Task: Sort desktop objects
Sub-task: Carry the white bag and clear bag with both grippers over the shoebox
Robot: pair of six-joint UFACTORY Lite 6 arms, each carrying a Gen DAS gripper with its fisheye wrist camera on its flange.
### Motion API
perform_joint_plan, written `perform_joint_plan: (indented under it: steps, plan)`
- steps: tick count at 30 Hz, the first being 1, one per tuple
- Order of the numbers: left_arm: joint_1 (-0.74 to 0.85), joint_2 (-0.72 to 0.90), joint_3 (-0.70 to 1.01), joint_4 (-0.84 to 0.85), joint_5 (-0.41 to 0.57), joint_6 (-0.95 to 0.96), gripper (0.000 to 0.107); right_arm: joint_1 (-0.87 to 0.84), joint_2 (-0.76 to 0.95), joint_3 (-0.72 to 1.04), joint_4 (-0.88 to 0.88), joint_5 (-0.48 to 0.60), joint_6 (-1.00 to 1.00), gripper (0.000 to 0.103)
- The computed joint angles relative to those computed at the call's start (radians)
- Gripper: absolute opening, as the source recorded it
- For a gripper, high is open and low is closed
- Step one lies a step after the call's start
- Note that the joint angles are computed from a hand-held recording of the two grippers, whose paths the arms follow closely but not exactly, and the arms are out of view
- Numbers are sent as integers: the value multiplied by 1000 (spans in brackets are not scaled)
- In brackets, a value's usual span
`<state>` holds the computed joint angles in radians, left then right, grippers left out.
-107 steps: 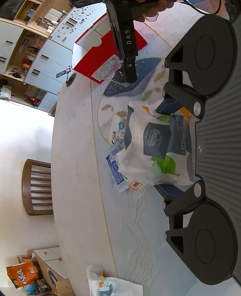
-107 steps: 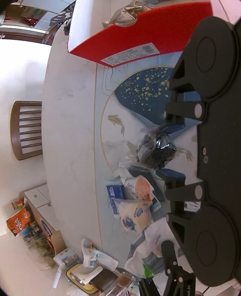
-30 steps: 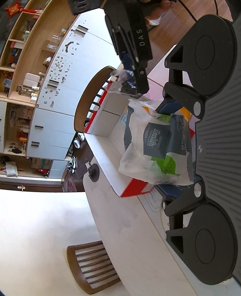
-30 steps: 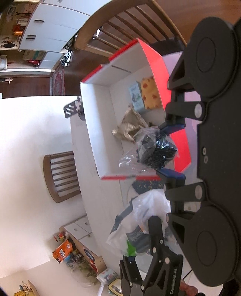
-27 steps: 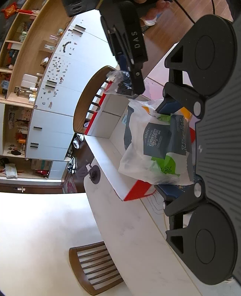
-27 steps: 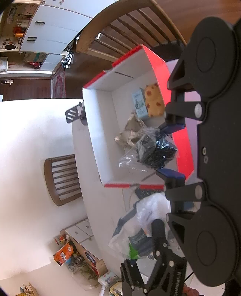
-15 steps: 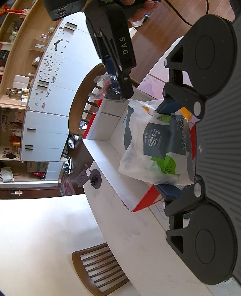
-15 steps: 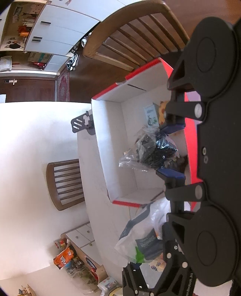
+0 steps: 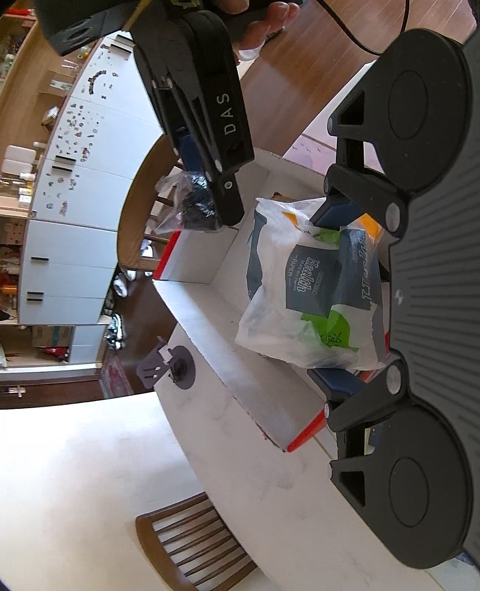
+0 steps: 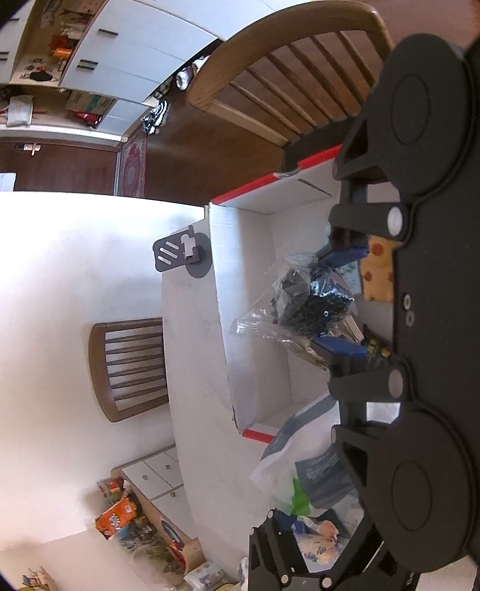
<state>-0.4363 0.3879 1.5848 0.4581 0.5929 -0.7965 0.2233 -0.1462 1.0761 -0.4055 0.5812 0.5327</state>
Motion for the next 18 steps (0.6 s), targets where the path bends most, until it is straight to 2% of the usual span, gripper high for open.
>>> perform_joint_plan:
  steps: [5, 11, 18]
  plan:
    - [35, 100, 108, -97, 29, 79, 76, -62, 86, 49, 36, -28, -74, 40]
    - [45, 211, 236, -123, 78, 109, 76, -138, 187, 105, 111, -60, -179, 40]
    - [48, 318, 352, -164, 134, 145, 76, -173, 317, 189, 110, -67, -219, 40]
